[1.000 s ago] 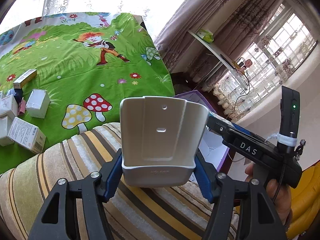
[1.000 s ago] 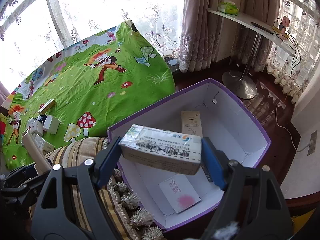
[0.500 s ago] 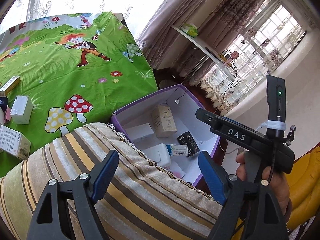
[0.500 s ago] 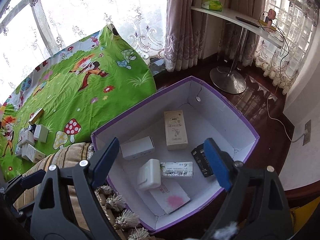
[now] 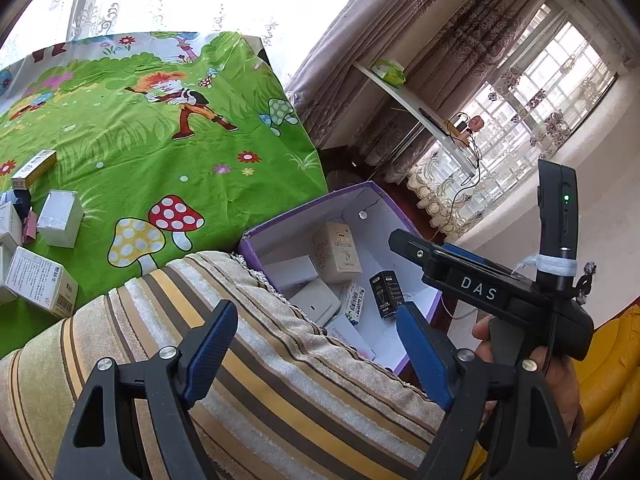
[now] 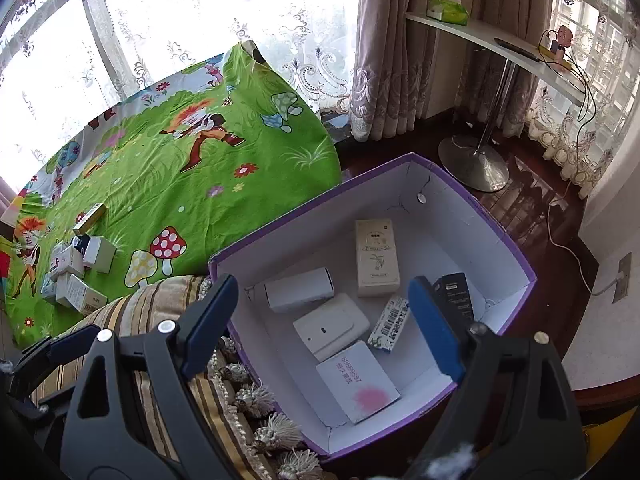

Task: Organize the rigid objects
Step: 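Carry the holder and box into the purple storage box and open both tools, then move both open tools back to the boxes on the bed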

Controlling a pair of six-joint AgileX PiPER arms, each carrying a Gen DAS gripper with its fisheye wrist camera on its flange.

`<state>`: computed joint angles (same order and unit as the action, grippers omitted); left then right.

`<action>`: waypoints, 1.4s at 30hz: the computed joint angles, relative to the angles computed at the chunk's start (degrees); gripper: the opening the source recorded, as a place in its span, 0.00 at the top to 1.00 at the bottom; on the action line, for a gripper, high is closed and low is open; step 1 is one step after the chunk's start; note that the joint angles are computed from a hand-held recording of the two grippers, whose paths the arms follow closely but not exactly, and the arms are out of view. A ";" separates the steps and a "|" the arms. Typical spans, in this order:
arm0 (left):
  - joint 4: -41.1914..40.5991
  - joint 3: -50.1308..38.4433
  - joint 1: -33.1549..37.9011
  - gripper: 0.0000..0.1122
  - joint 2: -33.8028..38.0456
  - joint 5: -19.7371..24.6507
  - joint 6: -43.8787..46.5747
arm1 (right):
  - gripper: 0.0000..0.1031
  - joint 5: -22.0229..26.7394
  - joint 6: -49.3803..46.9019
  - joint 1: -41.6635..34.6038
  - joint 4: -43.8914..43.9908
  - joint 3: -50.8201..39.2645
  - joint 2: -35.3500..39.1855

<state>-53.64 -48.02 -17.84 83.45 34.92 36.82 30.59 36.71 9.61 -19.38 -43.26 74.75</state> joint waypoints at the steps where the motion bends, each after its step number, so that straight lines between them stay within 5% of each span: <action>1: 0.05 0.18 0.64 0.26 -0.39 0.05 0.15 | 0.14 0.34 0.59 0.70 -0.52 -0.34 0.10; 23: 8.96 -3.93 27.31 0.26 -0.68 7.21 1.95 | 0.14 7.68 1.38 21.37 0.16 -16.29 11.70; 35: 11.68 -11.73 38.15 0.26 7.90 5.51 1.87 | 0.14 13.82 -11.83 27.83 11.84 -33.56 28.69; 42: 12.56 -14.69 44.33 0.26 14.36 3.61 -0.25 | 0.14 21.61 -18.25 31.12 13.93 -46.43 40.54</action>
<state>-41.08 -62.71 26.49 97.81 38.53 36.57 52.20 18.45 40.73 -5.45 -89.70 115.29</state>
